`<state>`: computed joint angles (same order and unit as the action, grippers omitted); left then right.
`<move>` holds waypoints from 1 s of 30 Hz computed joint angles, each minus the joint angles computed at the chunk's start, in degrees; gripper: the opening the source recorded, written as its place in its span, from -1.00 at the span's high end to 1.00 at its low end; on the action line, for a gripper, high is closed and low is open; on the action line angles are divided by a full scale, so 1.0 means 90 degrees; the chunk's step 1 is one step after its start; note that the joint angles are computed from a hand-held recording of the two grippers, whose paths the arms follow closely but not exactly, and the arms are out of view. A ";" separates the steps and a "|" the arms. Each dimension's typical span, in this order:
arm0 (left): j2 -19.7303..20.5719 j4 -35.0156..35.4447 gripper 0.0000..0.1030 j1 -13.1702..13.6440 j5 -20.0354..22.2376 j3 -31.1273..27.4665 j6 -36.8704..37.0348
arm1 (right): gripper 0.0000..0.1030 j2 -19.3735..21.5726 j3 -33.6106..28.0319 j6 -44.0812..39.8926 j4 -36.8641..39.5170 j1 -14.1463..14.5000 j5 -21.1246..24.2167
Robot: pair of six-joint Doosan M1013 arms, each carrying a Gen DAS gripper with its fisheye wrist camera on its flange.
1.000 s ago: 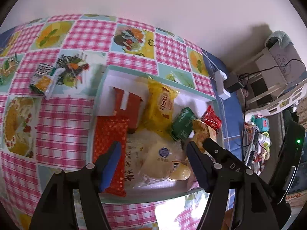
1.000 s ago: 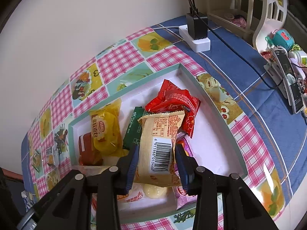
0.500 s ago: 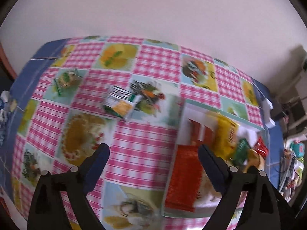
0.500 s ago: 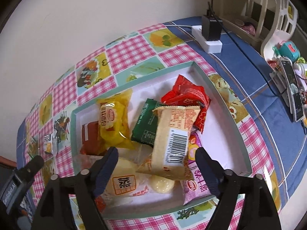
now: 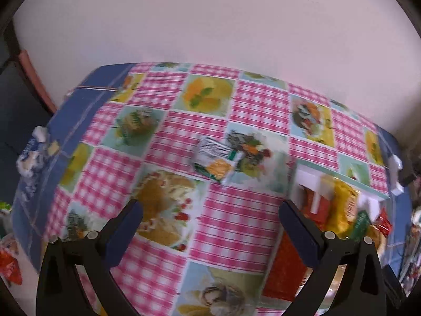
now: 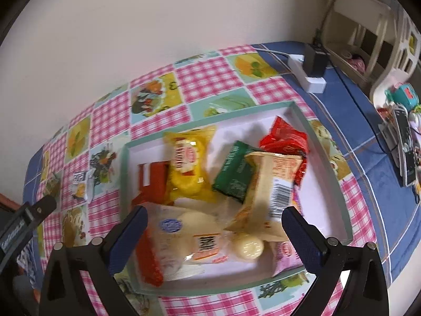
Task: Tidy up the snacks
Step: 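Move the left tool to the green cookie packet while the right tool approaches the corn snack box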
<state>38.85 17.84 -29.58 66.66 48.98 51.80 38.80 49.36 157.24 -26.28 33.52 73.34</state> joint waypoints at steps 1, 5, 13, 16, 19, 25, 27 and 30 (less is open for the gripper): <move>0.0021 0.0129 -0.99 -0.0009 0.0156 -0.0044 -0.0120 | -1.00 0.0036 -0.0071 -0.0072 0.0020 0.0020 -0.0007; 0.0051 0.0212 -0.99 0.0055 0.0486 -0.0095 -0.0346 | -1.00 0.0230 -0.0417 -0.0355 0.0066 0.0123 0.0049; 0.0027 0.0158 -0.99 0.0283 0.0859 -0.0028 -0.0587 | -1.00 0.0650 -0.1121 -0.0995 0.0301 0.0301 0.0142; -0.0042 -0.0065 -0.99 0.0448 0.0823 0.0120 -0.0791 | -1.00 0.0834 -0.1423 -0.1175 0.0460 0.0341 0.0158; -0.0090 -0.0248 -0.99 0.0584 0.0793 0.0240 -0.0918 | -1.00 0.0951 -0.1594 -0.1313 0.0610 0.0352 0.0096; -0.0167 -0.0631 -0.99 0.0823 0.0742 0.0498 -0.1074 | -1.00 0.1085 -0.1687 -0.1439 0.0922 0.0296 -0.0233; -0.0188 -0.0759 -0.99 0.0889 0.0675 0.0576 -0.1122 | -1.00 0.1148 -0.1712 -0.1438 0.1086 0.0256 -0.0281; -0.0141 -0.0885 -0.99 0.0952 0.0665 0.0580 -0.1078 | -1.00 0.1275 -0.1845 -0.1513 0.1288 0.0222 -0.0285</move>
